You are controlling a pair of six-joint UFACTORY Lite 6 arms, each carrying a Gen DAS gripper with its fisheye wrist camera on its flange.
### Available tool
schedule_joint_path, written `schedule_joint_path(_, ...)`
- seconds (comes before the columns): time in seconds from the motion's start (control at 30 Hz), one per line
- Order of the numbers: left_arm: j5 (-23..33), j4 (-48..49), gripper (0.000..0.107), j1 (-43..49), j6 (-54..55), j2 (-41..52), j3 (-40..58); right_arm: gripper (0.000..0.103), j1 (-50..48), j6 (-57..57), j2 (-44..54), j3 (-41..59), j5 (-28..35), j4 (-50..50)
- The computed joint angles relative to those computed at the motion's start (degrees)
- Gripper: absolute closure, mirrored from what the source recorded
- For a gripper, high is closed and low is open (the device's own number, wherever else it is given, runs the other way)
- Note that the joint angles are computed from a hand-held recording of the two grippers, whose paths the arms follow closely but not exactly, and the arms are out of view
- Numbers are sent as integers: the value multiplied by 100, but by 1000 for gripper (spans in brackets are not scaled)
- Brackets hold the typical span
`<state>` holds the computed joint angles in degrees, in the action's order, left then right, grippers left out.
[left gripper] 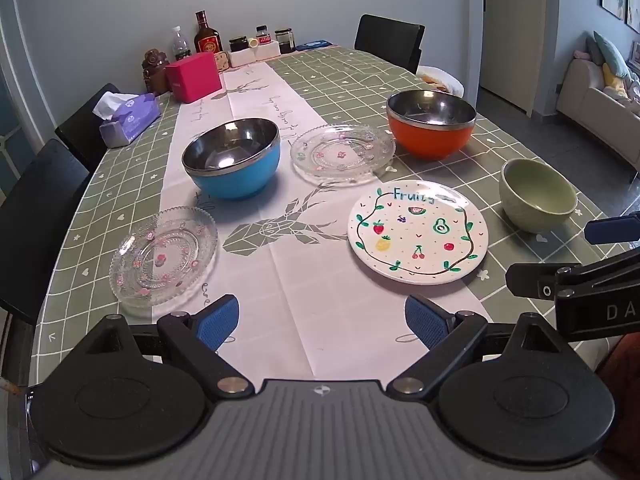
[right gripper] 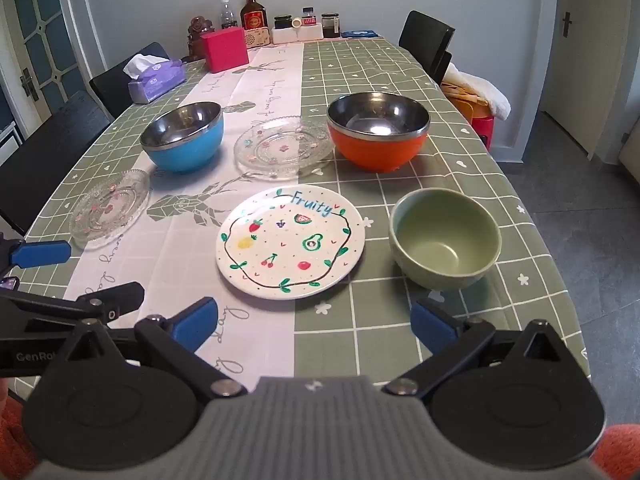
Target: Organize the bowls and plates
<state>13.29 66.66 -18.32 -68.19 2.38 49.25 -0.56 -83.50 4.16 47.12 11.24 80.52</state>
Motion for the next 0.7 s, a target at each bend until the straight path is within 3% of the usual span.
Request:
schedule_joint_path(0.23, -33, -3, 4, 5, -1, 30, 52, 3, 78, 397, -6, 29, -57, -410)
schedule_joint_path(0.37, -34, -77, 4, 77, 145, -114, -10, 3, 93, 1166, -13, 101, -16, -1179)
schedule_joint_path(0.47, -50, -150, 4, 91, 232, -83, 31, 3, 112, 722, 57, 72, -69, -724)
schedule_joint_path(0.7, 21, 158, 4, 5, -138, -142, -55, 3, 87, 697, 48, 63, -47, -726)
